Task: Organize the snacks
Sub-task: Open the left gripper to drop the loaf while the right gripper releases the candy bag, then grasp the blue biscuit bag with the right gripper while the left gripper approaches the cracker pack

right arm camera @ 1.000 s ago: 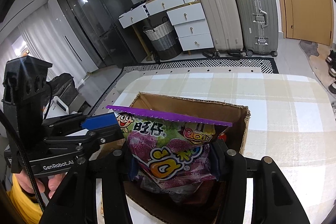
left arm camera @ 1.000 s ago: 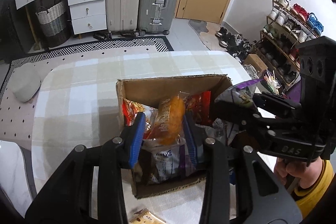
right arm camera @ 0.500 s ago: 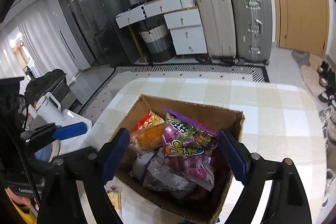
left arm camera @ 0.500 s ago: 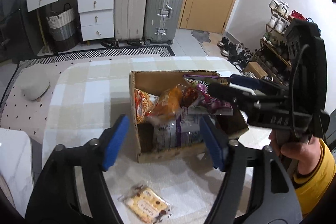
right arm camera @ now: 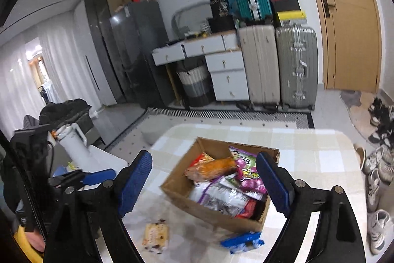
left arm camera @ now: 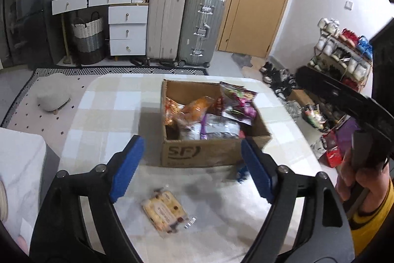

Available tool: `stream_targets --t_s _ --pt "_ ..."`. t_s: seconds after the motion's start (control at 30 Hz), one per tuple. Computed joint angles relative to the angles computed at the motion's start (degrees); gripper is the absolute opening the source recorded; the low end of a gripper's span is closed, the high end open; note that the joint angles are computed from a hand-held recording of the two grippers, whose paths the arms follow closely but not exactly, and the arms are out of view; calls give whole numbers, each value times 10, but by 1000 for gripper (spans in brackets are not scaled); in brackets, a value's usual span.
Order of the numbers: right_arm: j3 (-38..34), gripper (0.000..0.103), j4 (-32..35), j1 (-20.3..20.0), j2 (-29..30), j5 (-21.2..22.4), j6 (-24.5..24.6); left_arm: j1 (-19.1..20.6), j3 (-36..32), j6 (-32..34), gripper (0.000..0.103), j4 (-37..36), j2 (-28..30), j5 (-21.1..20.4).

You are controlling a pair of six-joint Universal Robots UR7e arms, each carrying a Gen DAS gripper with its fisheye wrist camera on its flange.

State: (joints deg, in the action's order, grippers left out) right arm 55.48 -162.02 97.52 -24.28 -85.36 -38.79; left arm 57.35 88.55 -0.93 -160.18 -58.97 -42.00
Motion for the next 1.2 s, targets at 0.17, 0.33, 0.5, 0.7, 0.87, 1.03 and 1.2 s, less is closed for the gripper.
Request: stream_targets --t_s 0.17,0.33,0.5,0.7,0.87,1.03,1.2 --pt "167 99 -119 -7 -83 51 -23 -20 65 -36 82 -40 -34 1" --pt "298 102 -226 -26 -138 102 -29 -50 142 -49 89 -100 -64 39" --pt "382 102 -286 -49 -167 134 -23 -83 213 -35 102 -178 -87 70" --pt "449 102 -339 -77 -184 163 -18 -106 266 -47 102 -201 -105 106" --pt "474 102 -362 -93 -185 150 -21 -99 291 -86 102 -182 -109 117" --pt "469 102 -345 -102 -179 130 -15 -75 287 -114 102 -155 -100 93" --pt "443 102 -326 -105 -163 108 -11 -53 270 -104 102 -161 -81 81"
